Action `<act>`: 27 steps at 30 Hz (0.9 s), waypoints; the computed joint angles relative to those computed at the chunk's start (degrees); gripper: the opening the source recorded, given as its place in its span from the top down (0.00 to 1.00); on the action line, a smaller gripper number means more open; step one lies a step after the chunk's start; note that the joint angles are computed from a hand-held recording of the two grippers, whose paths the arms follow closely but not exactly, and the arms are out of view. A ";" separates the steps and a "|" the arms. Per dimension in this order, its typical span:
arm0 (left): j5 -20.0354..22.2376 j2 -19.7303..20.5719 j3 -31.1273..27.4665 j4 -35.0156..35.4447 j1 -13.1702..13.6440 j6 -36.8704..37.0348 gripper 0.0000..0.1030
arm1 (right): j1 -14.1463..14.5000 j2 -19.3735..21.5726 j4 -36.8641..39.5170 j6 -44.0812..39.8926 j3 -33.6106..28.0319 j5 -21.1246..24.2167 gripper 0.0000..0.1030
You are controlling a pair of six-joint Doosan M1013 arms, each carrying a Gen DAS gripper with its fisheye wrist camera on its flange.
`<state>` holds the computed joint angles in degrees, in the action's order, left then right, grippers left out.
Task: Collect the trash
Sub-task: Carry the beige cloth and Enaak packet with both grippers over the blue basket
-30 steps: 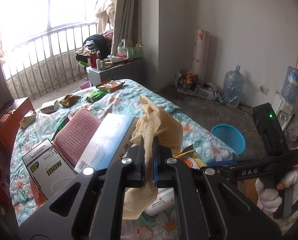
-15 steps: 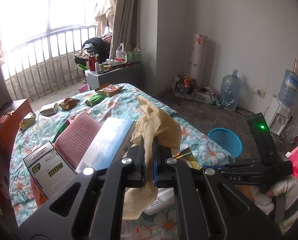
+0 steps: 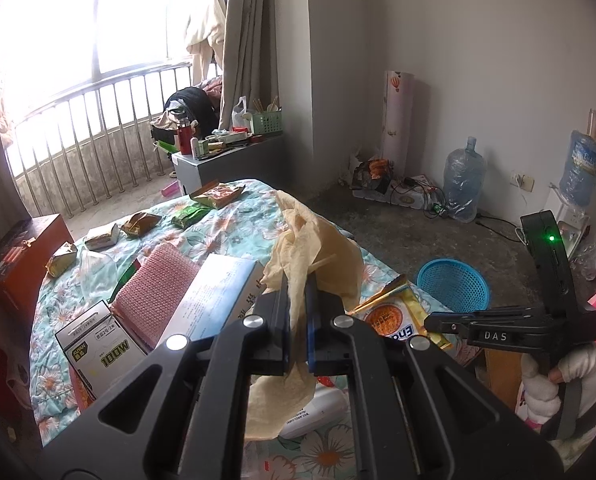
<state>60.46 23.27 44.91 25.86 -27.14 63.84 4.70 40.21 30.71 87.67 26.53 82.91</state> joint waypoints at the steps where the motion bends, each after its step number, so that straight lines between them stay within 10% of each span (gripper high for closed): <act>1: 0.12 0.11 -0.19 0.08 -0.06 0.11 0.96 | -0.14 -0.07 -0.03 0.14 0.08 -0.48 0.97; 27: 6.78 7.15 -12.00 0.74 -1.67 5.71 0.96 | -6.71 -3.58 4.01 4.79 6.67 -13.43 0.97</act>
<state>67.25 30.41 32.90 26.60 -28.81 69.55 -2.02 36.63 34.72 92.46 33.20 69.48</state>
